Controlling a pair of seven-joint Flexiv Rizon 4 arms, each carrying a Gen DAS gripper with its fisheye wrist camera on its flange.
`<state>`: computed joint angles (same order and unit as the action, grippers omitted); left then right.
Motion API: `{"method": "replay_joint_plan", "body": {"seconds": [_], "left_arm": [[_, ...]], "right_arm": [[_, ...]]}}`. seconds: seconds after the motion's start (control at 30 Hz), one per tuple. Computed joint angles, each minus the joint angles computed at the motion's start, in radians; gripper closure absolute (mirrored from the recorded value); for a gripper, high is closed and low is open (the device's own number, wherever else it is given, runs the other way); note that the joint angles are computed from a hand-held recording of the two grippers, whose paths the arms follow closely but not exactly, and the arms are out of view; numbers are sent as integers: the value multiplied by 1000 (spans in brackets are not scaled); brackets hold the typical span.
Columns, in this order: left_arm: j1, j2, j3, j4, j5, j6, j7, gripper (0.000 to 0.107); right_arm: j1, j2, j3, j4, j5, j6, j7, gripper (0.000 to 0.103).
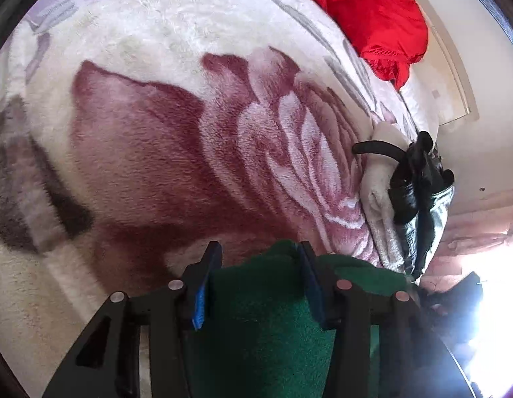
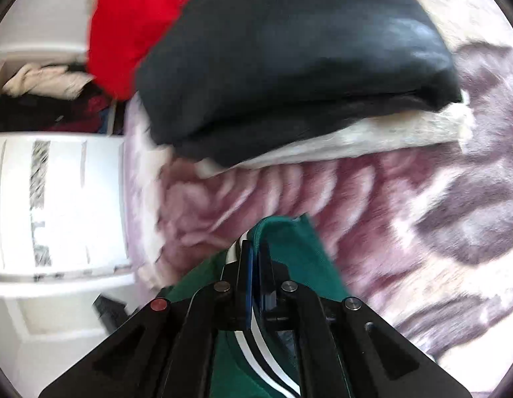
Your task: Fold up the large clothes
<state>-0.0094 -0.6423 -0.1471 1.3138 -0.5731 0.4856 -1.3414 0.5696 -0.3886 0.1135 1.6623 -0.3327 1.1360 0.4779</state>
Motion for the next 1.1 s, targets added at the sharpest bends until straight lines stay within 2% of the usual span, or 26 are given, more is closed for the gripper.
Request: {"method": "replay_joint_plan", "body": {"seconds": [0.03, 0.13, 0.2, 0.23, 0.27, 0.3, 0.33, 0.37, 0.43, 0.47, 0.5, 0.53, 0.57, 0.6, 0.63, 0.7, 0.77, 0.8, 0.83, 0.87, 0.93, 0.97, 1.07, 1.1], "left_arm": [[-10, -12, 12, -30, 28, -20, -26, 63], [-17, -15, 30, -74, 79, -69, -61, 60], [-17, 9, 35, -63, 97, -62, -51, 57], [-26, 36, 47, -40, 120, -27, -42, 54], [-31, 52, 53, -26, 136, -4, -33, 52], [-32, 71, 54, -7, 146, 18, -14, 41], [-35, 93, 56, 14, 157, 42, 6, 24], [-41, 115, 62, 36, 174, 67, 20, 20], [-53, 157, 76, 84, 206, 122, 34, 20], [-62, 179, 86, 108, 231, 142, 37, 20], [-64, 187, 88, 119, 243, 150, 39, 20], [-66, 202, 90, 142, 251, 161, 45, 20], [-70, 212, 95, 158, 264, 162, 43, 20], [-73, 217, 99, 166, 279, 151, 39, 20], [-74, 222, 103, 175, 294, 137, 38, 20], [-75, 241, 109, 205, 311, 126, 36, 20], [-57, 265, 95, 250, 257, 124, 56, 20], [-47, 275, 85, 271, 220, 122, 73, 16], [-44, 283, 80, 285, 196, 121, 83, 15], [-48, 290, 81, 290, 197, 124, 84, 15], [-69, 288, 94, 271, 256, 121, 66, 15], [-76, 287, 98, 262, 279, 120, 65, 15], [-79, 303, 102, 272, 301, 141, 85, 15], [-76, 310, 103, 278, 300, 139, 91, 15]], "right_arm": [[-29, -10, 38, -2, 61, -3, -35, 100], [-157, -80, 223, -92, 324, -44, -335, 98], [-171, -64, 251, -96, 389, -31, -426, 95], [-170, -36, 254, -85, 405, -45, -452, 75], [-157, -12, 244, -75, 407, -64, -457, 59], [-133, 20, 227, -55, 393, -83, -449, 30], [-110, 34, 219, -52, 389, -109, -447, 22], [-96, 38, 220, -50, 407, -114, -459, 22], [-86, 23, 257, -76, 498, -157, -520, 22], [-66, 24, 251, -64, 507, -145, -521, 23], [-21, 24, 223, -43, 476, -102, -482, 32], [20, 13, 199, -25, 426, -48, -434, 71], [33, 1, 200, -29, 440, -23, -443, 87], [43, -19, 205, -50, 459, -30, -446, 98], [71, -23, 177, -49, 422, -31, -397, 100], [128, 29, 101, -6, 307, -74, -234, 100], [156, 124, 51, 94, 191, -69, -56, 101], [145, 168, 55, 133, 135, -100, 16, 101], [151, 190, 47, 139, 112, -167, 23, 101], [130, 191, 72, 138, 136, -208, -19, 101], [85, 146, 127, 153, 246, -149, -64, 101], [61, 100, 155, 124, 299, -121, -135, 101], [49, 77, 167, 98, 304, -119, -178, 100], [39, 70, 177, 82, 316, -117, -217, 95]]}}
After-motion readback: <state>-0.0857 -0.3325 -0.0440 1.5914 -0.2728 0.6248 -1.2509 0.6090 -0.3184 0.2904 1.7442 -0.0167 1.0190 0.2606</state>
